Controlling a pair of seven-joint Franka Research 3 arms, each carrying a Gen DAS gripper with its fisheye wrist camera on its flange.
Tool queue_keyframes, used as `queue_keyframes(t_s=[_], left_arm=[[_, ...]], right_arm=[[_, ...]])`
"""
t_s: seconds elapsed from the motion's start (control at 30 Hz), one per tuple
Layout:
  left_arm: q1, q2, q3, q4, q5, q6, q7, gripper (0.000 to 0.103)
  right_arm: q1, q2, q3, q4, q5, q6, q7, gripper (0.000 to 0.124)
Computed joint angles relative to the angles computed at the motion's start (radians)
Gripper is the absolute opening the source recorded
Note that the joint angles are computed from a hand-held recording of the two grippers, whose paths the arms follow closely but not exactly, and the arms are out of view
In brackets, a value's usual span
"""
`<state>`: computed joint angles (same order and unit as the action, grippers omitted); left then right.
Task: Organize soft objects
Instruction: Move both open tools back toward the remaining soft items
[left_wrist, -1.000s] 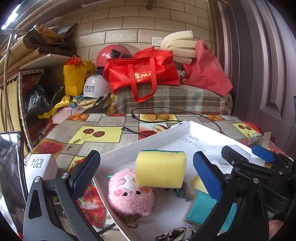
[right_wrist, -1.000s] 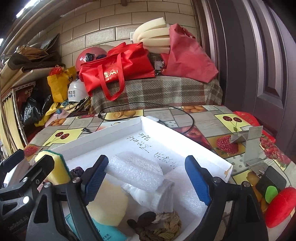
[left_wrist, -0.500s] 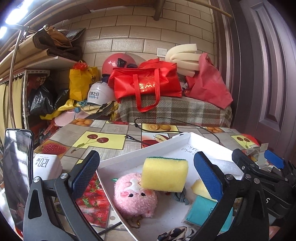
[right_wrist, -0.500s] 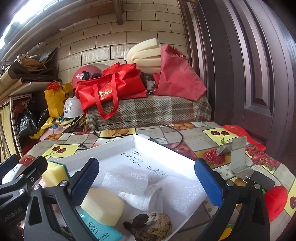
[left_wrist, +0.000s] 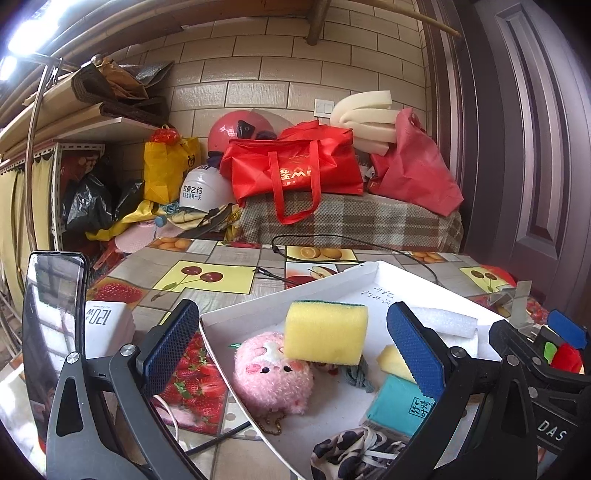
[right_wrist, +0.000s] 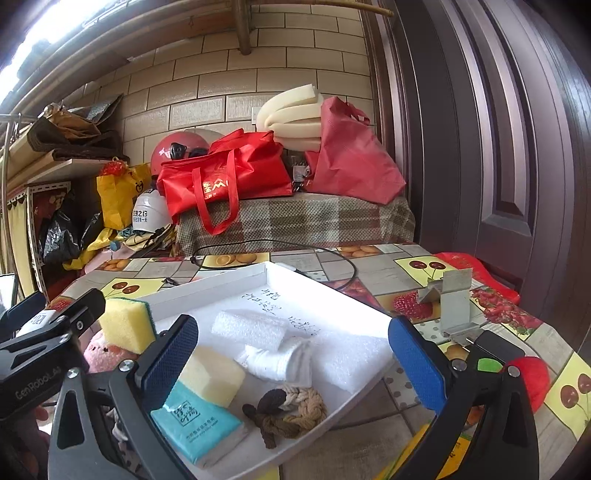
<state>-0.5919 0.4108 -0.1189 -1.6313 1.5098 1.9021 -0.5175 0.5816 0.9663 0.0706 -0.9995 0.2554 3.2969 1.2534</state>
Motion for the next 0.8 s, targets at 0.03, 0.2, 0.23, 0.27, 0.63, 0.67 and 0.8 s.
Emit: queue_keyframes(t_s=[0.03,0.2,0.23,0.27,0.63,0.67,0.8], left_arm=[[-0.003,0.001,-0.002,0.001,0.001,-0.001,0.005,0.103],[-0.015,-0.004,-0.009,-0.007,0.004,0.002,0.008,0.103],[-0.018,-0.005,-0.011,-0.009,0.005,0.002,0.007,0.103],[-0.021,-0.007,-0.014,-0.012,0.006,0.004,0.006,0.103],[-0.062,0.082,-0.016,0.121,0.062,0.215,0.181,0.103],[-0.062,0.1,-0.013,0.15,0.055,0.258,0.215,0.103],[-0.078,0.195,-0.002,0.297,-0.033,0.349,0.386,0.103]], right_arm=[[-0.029,-0.029,0.047,-0.053,-0.015,0.019,-0.019,0.103],[-0.171,-0.115,0.228,-0.222,-0.065,0.053,-0.056,0.103],[-0.201,-0.124,0.262,-0.242,-0.072,0.051,-0.055,0.103],[-0.238,-0.131,0.303,-0.264,-0.081,0.052,-0.053,0.103],[-0.263,-0.267,0.098,-0.446,-0.101,0.078,0.183,0.103],[-0.197,-0.271,0.01,-0.43,0.052,0.051,0.079,0.103],[-0.226,-0.274,-0.041,-0.405,0.107,-0.067,0.131,0.103]])
